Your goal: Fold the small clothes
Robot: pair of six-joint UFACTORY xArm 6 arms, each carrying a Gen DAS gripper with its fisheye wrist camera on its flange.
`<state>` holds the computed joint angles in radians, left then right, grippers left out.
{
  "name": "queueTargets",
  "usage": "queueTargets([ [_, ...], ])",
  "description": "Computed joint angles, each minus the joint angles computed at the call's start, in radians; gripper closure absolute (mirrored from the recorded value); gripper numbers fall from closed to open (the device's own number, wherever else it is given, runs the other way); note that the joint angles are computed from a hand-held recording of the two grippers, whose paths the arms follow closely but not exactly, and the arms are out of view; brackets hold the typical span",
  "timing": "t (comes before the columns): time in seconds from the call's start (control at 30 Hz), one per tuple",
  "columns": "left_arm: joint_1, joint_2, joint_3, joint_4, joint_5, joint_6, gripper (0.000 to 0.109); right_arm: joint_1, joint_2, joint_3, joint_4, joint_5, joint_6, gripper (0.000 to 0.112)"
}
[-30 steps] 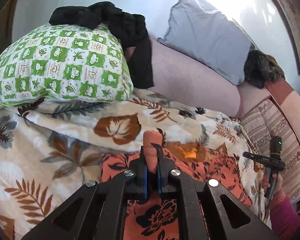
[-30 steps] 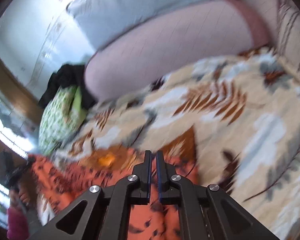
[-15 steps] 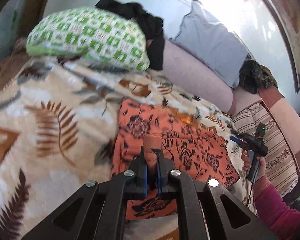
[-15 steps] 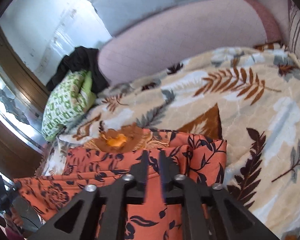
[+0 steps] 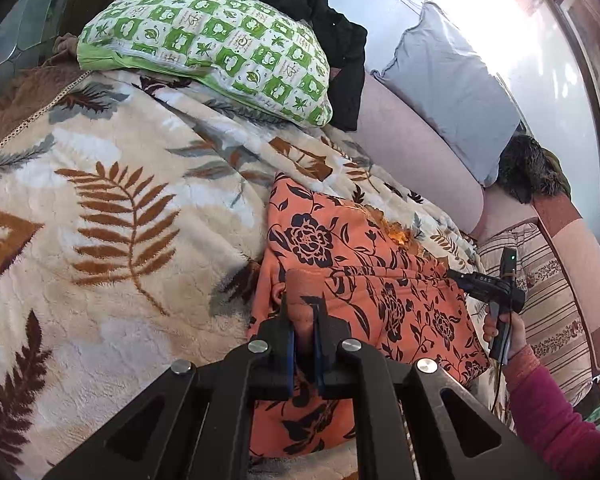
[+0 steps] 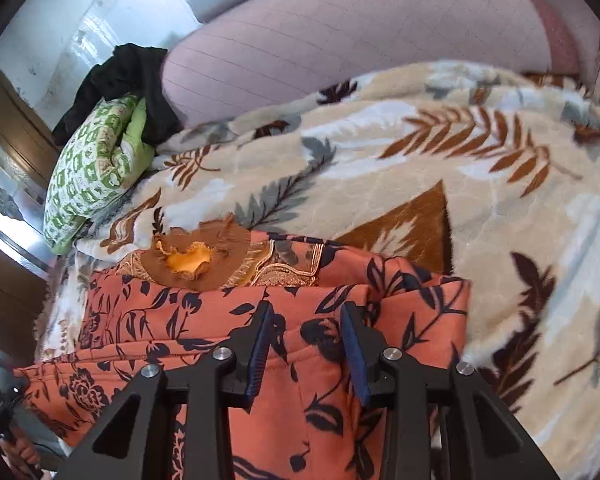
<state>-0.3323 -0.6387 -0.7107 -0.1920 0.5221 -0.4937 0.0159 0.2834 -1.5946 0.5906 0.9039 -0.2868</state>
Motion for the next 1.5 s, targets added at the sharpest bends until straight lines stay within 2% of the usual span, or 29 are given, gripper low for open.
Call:
queueTargets([
  [0.1,0.005,0.000,0.008,-0.004,-0.001,-0.005,0.101,0.023,-0.007,0.018,-0.075,-0.020,0.005,0.075],
  [0.13,0.007,0.000,0.009,-0.005,0.000,-0.007,0.101,0.027,-0.025,0.038,-0.070,-0.036,-0.010,0.079],
  [0.17,0.009,0.000,0.007,-0.008,0.003,-0.005,0.101,0.027,-0.037,0.045,-0.065,-0.031,-0.028,0.087],
  [0.2,0.012,0.003,0.002,-0.009,0.007,-0.002,0.101,0.028,-0.048,0.046,-0.078,-0.019,-0.029,0.102],
  [0.33,0.024,0.038,-0.063,0.009,0.040,0.018,0.102,0.041,-0.105,0.057,-0.145,-0.032,-0.009,0.103],
  [0.47,0.050,0.164,-0.217,0.010,0.076,0.078,0.102,0.016,-0.132,0.013,-0.101,-0.051,-0.011,0.103],
  [0.6,0.087,0.414,-0.485,0.006,0.093,0.110,0.102,-0.018,-0.086,-0.088,-0.132,-0.100,0.054,0.103],
  [0.67,0.096,0.571,-0.653,0.055,0.107,0.094,0.101,-0.045,-0.025,-0.163,-0.145,-0.102,0.116,0.103],
  [0.8,0.097,0.920,-1.012,0.203,0.223,-0.024,0.097,-0.077,0.112,-0.267,-0.164,-0.122,0.222,0.103],
  [0.9,0.091,1.126,-1.206,0.256,0.376,-0.104,0.097,-0.100,0.218,-0.327,-0.077,-0.074,0.274,0.101],
  [0.93,0.092,1.145,-1.200,0.244,0.377,-0.125,0.097,-0.108,0.242,-0.338,-0.056,-0.053,0.281,0.101],
  [0.97,0.093,1.127,-1.152,0.242,0.337,-0.143,0.096,-0.115,0.256,-0.335,-0.040,-0.046,0.293,0.101],
  [1.0,0.095,1.088,-1.081,0.246,0.262,-0.154,0.094,-0.121,0.251,-0.309,-0.022,-0.061,0.300,0.101],
  [1.1,0.112,0.976,-0.959,0.267,0.180,-0.192,0.091,-0.130,0.145,-0.144,0.043,-0.206,0.279,0.101],
  [1.13,0.121,0.919,-0.900,0.302,0.124,-0.227,0.089,-0.130,0.093,-0.085,0.054,-0.268,0.248,0.101],
  [1.17,0.128,0.860,-0.841,0.356,0.073,-0.277,0.077,-0.128,0.046,-0.039,0.043,-0.313,0.233,0.101],
  [1.2,0.130,0.800,-0.790,0.431,0.048,-0.347,0.057,-0.125,0.001,-0.002,0.027,-0.332,0.223,0.101],
  [1.27,0.113,0.705,-0.720,0.504,0.055,-0.414,0.041,-0.119,-0.074,0.038,0.066,-0.273,0.135,0.101],
  [1.33,0.084,0.623,-0.626,0.445,0.028,-0.379,0.041,-0.098,-0.130,0.058,0.038,-0.146,0.088,0.101],
  [1.4,0.033,0.557,-0.530,0.358,0.021,-0.323,0.041,-0.061,-0.201,0.136,0.005,-0.076,0.079,0.101],
  [1.43,0.002,0.545,-0.498,0.367,0.029,-0.318,0.041,-0.045,-0.232,0.181,0.020,-0.049,0.062,0.101],
  [1.5,-0.053,0.553,-0.484,0.399,0.151,-0.339,0.041,-0.012,-0.285,0.275,0.012,-0.023,0.067,0.101],
])
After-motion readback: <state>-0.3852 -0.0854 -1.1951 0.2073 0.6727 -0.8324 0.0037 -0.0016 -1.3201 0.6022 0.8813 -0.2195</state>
